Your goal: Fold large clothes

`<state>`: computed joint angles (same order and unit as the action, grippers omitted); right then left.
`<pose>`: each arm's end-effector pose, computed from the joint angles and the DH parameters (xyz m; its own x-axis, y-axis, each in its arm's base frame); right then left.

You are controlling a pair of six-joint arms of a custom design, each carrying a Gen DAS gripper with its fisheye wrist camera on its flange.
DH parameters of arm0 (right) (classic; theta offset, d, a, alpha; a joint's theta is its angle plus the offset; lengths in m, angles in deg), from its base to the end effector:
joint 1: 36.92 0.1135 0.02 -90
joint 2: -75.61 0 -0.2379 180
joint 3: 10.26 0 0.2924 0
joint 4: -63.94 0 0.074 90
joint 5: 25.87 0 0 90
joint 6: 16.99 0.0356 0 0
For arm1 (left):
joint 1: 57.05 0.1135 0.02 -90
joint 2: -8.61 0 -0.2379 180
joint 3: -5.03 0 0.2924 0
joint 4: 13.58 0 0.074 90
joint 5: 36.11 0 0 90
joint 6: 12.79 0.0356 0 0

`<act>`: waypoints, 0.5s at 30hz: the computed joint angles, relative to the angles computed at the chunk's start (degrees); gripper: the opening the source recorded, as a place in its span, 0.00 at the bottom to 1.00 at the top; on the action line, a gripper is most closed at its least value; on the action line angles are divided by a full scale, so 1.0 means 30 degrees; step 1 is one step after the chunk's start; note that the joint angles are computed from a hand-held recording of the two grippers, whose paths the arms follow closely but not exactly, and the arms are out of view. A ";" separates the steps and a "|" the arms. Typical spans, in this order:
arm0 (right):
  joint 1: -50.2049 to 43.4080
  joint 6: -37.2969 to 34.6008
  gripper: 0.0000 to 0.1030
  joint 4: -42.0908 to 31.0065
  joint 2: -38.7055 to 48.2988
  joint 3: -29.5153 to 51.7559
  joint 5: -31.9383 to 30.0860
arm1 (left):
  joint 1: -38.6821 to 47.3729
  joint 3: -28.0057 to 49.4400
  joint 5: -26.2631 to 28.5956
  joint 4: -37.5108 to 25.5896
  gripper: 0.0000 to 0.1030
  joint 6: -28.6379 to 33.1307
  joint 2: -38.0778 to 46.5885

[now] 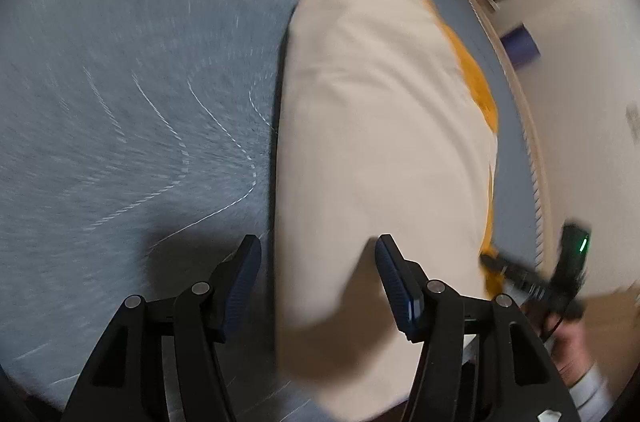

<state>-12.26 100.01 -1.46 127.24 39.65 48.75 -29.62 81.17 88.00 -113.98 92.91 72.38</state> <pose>0.1839 0.0948 0.1914 -0.9712 0.0358 -0.2355 -0.0618 0.9169 0.3942 0.1903 0.0763 0.2861 -0.9525 -0.2420 -0.1848 -0.1107 0.8406 -0.5302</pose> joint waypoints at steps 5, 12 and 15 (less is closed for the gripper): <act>-0.1886 0.0860 0.69 0.1895 0.0964 -0.1405 -0.2832 | -0.0157 -0.0806 0.2989 0.1958 0.70 -0.1146 0.2841; -0.1196 0.2125 0.38 0.4832 0.1851 -0.1724 -0.4025 | -0.0903 -0.1442 0.5144 0.4697 0.66 -0.1701 0.3862; 0.0268 0.3450 0.22 0.5818 0.1850 -0.1559 -0.2956 | -0.1477 -0.1081 0.4677 0.5076 0.52 -0.1988 0.3402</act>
